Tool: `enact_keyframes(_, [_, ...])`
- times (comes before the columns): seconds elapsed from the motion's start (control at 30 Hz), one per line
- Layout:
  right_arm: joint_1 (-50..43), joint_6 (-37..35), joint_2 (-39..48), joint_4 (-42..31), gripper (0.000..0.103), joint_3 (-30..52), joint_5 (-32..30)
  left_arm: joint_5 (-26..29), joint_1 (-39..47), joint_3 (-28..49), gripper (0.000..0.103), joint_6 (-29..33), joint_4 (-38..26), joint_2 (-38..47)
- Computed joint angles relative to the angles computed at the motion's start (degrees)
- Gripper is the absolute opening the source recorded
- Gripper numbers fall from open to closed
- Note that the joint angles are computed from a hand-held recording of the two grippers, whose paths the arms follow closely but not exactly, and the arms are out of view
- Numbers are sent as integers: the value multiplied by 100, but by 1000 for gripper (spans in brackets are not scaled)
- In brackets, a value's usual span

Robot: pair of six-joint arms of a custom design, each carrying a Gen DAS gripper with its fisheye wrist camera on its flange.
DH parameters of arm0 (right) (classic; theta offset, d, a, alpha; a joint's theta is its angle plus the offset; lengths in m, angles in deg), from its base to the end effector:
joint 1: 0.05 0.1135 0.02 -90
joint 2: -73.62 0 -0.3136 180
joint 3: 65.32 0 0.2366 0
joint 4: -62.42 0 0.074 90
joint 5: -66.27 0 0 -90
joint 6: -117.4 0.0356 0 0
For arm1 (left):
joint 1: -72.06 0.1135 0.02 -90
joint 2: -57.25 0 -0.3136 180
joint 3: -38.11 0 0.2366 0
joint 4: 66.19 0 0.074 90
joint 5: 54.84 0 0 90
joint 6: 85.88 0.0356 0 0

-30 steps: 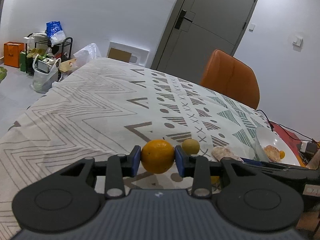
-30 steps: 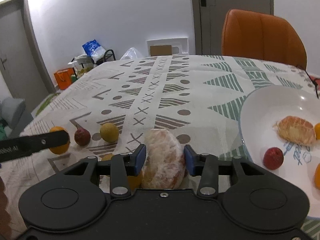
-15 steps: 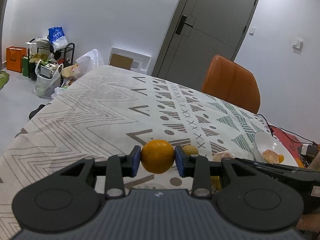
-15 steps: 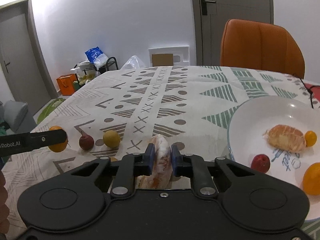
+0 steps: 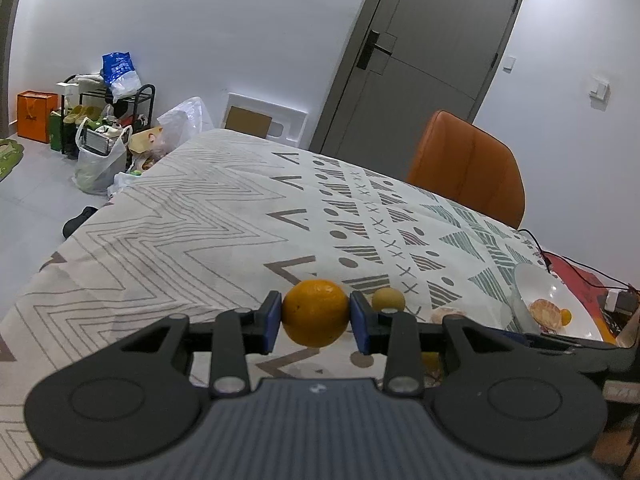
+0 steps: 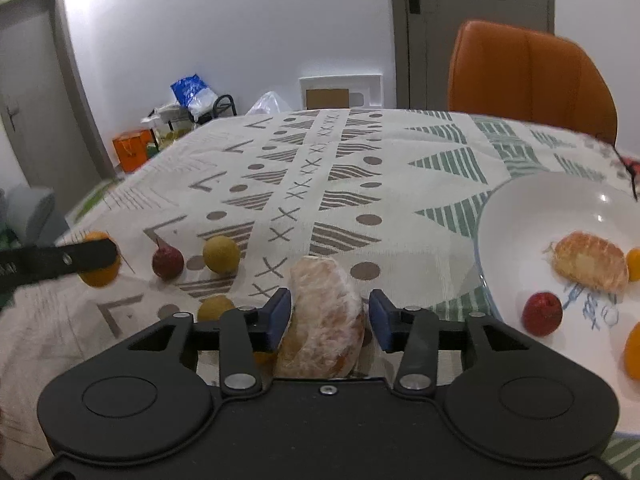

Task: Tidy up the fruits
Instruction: 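Grasp an orange with the left tool while the right tool grasps the peeled pomelo piece, then carry both over the white plate and lower them onto it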

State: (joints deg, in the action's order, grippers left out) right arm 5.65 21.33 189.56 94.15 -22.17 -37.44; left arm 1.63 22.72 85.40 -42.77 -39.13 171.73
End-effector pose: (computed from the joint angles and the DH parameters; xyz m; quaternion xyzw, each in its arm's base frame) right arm 0.3067 0.0391 0.0982 -0.1418 0.8938 0.1073 0.4116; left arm 0.2240 -0.2307 0.1140 -0.1030 0.8706 -0.1259 0.4642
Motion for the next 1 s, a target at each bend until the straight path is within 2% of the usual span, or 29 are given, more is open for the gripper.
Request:
enact_keyframes(0.03, [77,-94,-5,-4,36,8,141,0,4,-28,35,-11,32,-7])
enact_keyframes(0.13, [155,-205,-97,-227,35,100,261,13,20,-127,35,-37,175,-23])
enact_keyframes(0.23, [108,-210,-166,-18,35,-32,249,53,26,-95,35,-30,129,-4])
enact_keyframes(0.7, [-776,-24,-852,393,35,-510,-512,-92,-279,645,35,130,-538,94])
enact_keyframes(1.0, [-1458,4,-790,487,35,-533,-898,-213,-473,1110,35,224,-955,167])
